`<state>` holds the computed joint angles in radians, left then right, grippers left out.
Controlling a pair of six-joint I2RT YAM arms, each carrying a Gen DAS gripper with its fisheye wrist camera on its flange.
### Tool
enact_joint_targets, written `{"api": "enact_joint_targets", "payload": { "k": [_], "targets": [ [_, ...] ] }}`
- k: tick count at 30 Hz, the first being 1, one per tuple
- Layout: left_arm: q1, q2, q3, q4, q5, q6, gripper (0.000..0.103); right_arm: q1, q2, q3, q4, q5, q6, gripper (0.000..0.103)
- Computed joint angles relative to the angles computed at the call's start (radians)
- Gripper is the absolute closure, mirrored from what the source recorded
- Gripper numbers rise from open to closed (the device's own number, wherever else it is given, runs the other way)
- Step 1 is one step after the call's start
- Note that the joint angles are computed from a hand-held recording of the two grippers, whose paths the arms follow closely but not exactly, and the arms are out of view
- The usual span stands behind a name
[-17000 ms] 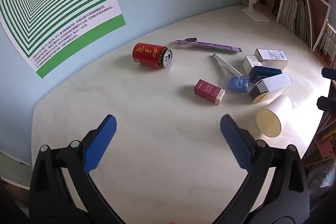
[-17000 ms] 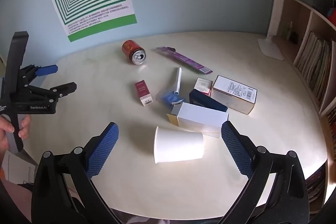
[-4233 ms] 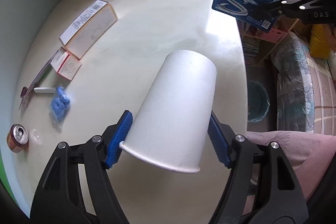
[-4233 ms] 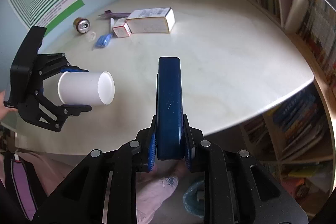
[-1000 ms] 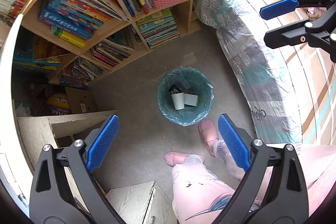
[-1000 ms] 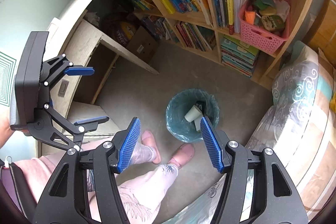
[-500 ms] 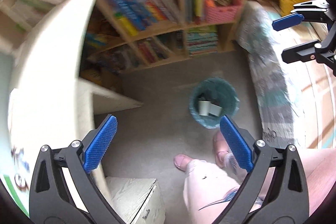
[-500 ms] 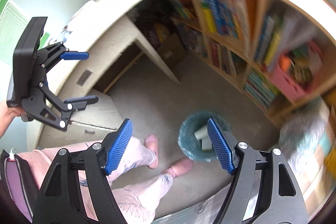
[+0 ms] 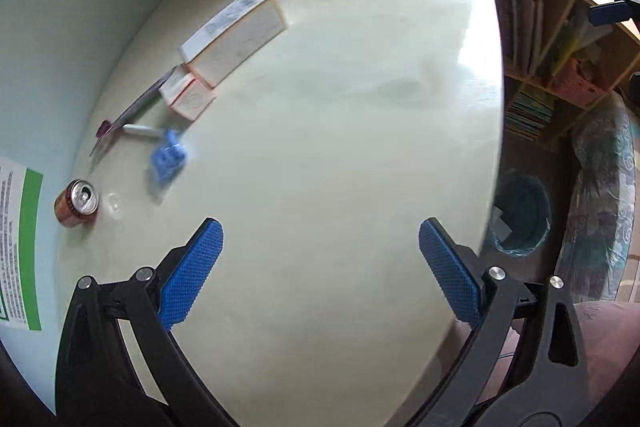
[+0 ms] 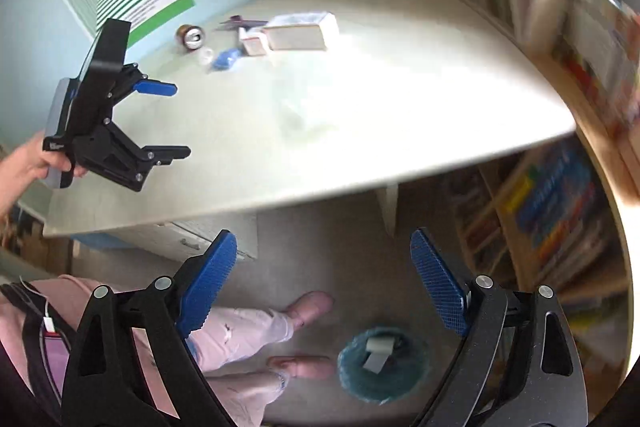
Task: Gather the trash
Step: 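Return both open tools to the table toward the blue bag, then grasp the blue bag with the left tool while the right tool grasps the white-and-gold box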
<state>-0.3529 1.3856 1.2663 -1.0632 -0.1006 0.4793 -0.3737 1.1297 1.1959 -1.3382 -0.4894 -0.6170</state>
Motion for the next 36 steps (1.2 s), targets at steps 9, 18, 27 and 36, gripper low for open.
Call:
{"api": "enact_joint_targets", "payload": {
  "k": [9,18,27,36],
  "targets": [
    [0.298,0.228,0.200,0.054,0.065,0.103,0.007,0.402,0.387,0.349,0.180,0.150,0.218,0.015],
    [0.377,0.437,0.362,0.033,0.105,0.124,0.007,0.551,0.794,0.794,0.117,0.253,0.161,0.015],
    [0.411,0.614,0.546,-0.036,0.170,0.125,0.007,0.591,1.110,1.165,0.010,0.287,0.114,0.014],
    [0.429,0.780,0.755,-0.132,0.232,0.158,0.015,0.605,1.342,1.442,-0.081,0.276,0.112,0.013]
  ]
}}
